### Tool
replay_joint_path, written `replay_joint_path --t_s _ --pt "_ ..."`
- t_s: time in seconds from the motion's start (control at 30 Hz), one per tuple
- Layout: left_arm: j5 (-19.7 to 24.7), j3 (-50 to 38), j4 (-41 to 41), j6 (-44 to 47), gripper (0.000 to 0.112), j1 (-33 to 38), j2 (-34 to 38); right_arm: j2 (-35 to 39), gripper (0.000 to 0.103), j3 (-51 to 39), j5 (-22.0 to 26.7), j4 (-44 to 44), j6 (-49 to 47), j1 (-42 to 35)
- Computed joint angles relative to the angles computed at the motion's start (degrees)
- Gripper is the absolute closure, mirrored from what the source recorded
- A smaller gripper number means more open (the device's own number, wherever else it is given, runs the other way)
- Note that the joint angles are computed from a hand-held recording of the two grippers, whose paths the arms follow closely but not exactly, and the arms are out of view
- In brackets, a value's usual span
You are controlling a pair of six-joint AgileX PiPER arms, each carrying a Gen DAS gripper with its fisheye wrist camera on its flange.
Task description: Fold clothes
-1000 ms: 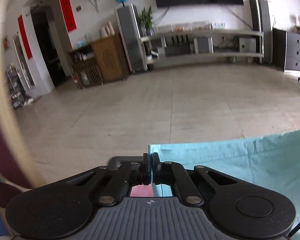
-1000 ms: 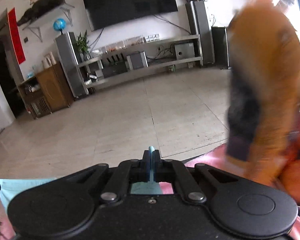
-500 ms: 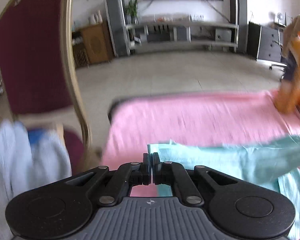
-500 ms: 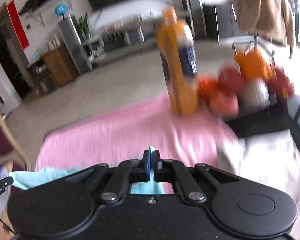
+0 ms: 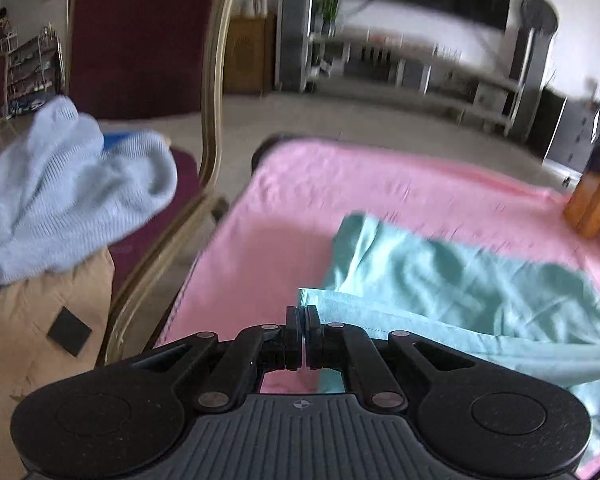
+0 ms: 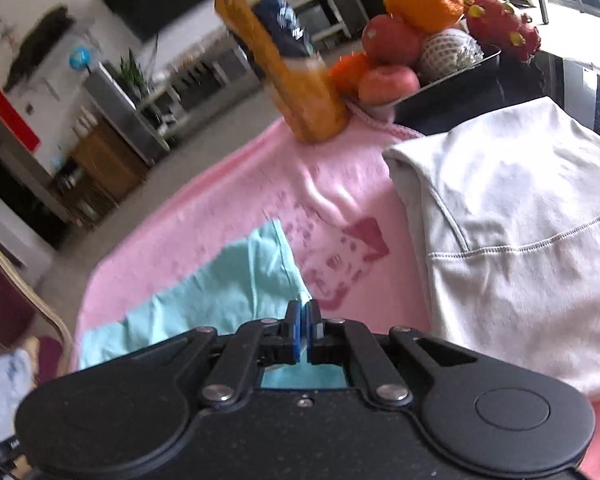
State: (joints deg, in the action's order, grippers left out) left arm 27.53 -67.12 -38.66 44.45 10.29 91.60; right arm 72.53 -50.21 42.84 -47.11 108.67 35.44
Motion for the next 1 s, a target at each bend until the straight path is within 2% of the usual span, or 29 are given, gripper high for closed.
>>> replay_joint_path --t_s 0.03,0.1,0.17,0.3,0.4,0.43,0.5,0.53,0.6,0.73,0.8,0.87,1.0 --pt "0.01 1.01 -0.55 0.68 0.109 0.19 -0.74 -0.72 0.101 0.55 0.35 -1.23 1.46 0.6" --pt "0.05 2.06 4.29 -3.22 0.109 -0.49 -1.11 -1.1 0.101 0.73 2.13 -0.84 1.02 1.48" --pt "-0.03 2.52 11.74 -8.89 0.109 -1.78 0.07 -0.13 0.101 -0.02 3.0 3.16 -2.79 0.63" --pt "3.51 0.72 21.47 -17.66 0.109 -3.07 3.27 2.07 0.101 -0.98 3.72 10.6 -10.09 -1.45" --pt "3.89 0.67 27.24 -22.27 0.103 -3.97 3.25 2.83 0.097 -1.53 4.63 14.73 -15.09 -2.76" --pt "4.11 0.89 26.52 -21.93 0.101 -3.54 2.8 2.77 0.096 -1.6 5.39 14.83 -15.01 -2.75" --pt "4.4 1.96 19.99 -17.29 0.087 -1.32 0.73 0.84 0.086 -0.35 4.59 13.78 -13.13 -2.92" --pt "4.12 2.74 15.79 -13.48 0.075 -0.14 -0.48 -0.5 0.078 0.66 3.67 12.43 -11.09 -2.8" --pt "2.26 4.79 9.9 -6.55 0.072 0.37 -2.95 -2.77 0.075 2.38 1.87 9.17 -6.55 -2.28" --pt "-2.64 8.79 2.53 5.06 0.07 -1.65 -5.95 -2.88 0.075 2.41 -1.81 7.85 -6.47 -2.53" --pt "-3.98 8.95 3.19 6.3 0.068 -3.12 -5.52 -0.81 0.074 0.5 -1.88 8.84 -10.27 -2.26" --pt "-4.04 8.05 6.88 3.65 0.064 -4.39 -4.46 1.58 0.073 -1.61 -1.35 9.23 -13.95 -1.56" --pt "-0.85 4.26 9.38 0.05 0.064 -4.86 -1.14 5.89 0.07 -4.94 -2.92 10.15 -19.39 -1.91"
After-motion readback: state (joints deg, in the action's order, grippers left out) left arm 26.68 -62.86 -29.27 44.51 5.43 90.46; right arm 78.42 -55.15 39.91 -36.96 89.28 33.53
